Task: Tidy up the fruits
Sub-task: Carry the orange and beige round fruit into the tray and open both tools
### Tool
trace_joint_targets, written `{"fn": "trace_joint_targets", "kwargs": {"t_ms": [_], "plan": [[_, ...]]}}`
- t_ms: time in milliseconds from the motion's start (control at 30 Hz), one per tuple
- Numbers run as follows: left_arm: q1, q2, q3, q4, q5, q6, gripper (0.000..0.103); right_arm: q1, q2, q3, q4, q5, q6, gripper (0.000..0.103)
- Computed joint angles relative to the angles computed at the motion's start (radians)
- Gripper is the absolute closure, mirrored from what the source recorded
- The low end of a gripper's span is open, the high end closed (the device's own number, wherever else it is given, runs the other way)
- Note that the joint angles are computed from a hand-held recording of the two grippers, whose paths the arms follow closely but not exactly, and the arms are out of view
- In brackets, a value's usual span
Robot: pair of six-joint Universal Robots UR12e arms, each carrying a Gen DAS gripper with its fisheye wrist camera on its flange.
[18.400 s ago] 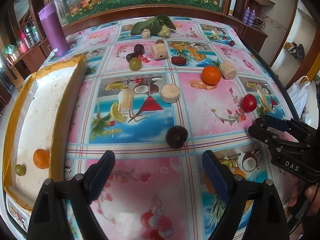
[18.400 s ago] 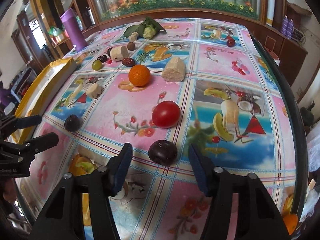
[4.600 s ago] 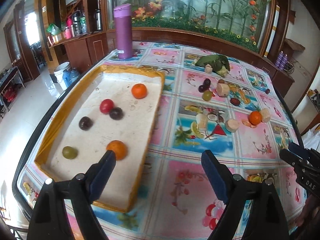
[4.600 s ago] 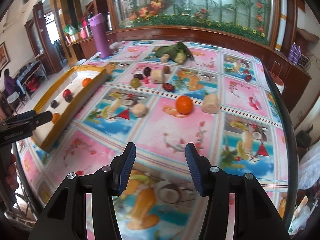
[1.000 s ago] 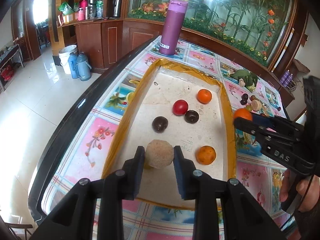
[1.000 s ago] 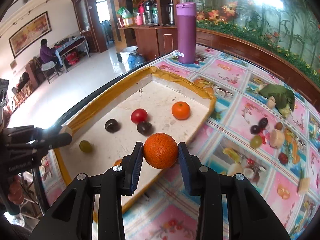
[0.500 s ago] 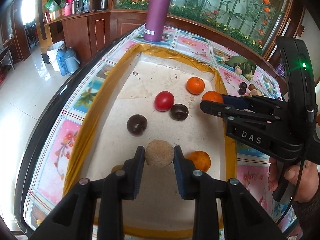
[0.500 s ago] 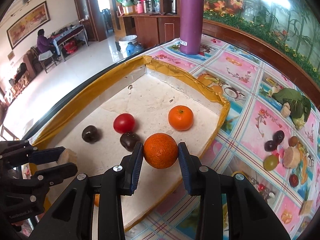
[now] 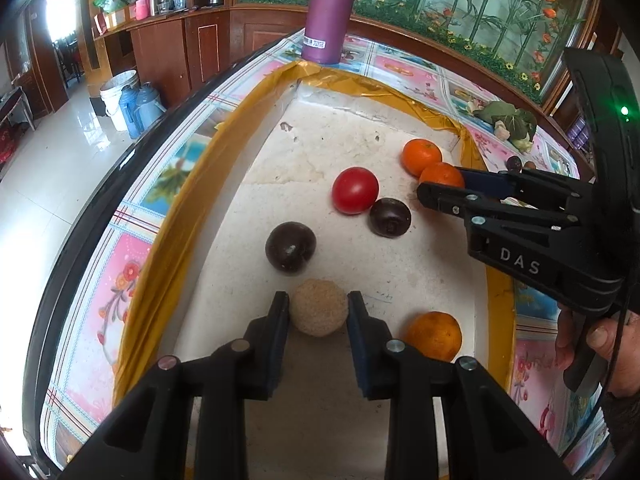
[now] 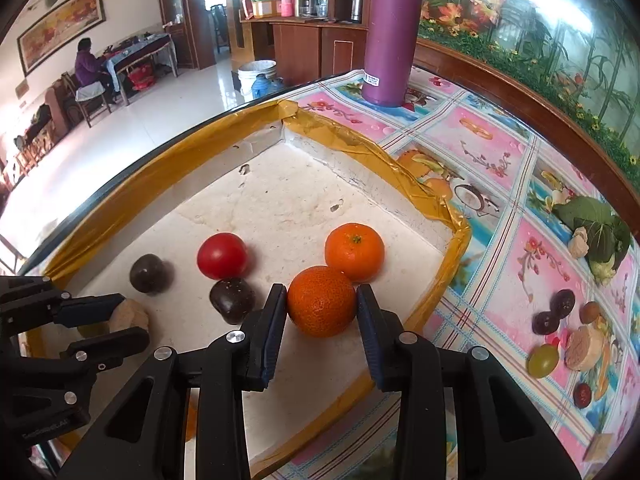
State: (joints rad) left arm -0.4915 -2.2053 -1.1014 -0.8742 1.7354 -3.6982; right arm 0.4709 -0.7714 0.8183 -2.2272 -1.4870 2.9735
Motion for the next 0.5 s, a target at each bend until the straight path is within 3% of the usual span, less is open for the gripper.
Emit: {"fn": "trace_joint_targets", "kwargs": {"t_ms": [200,500], "plan": [[-0.002,-0.004,0.007,-0.008,0.011,0.013,0.071,0.009,0.003,0.0,-0.006,-0.052,-0.053,0.067],[-0.004,0.015,-0.016,0.005,0.016,0.005,0.069,0.009,-0.021,0.039,-0.042,-0.053,-0.039,0.066]]}}
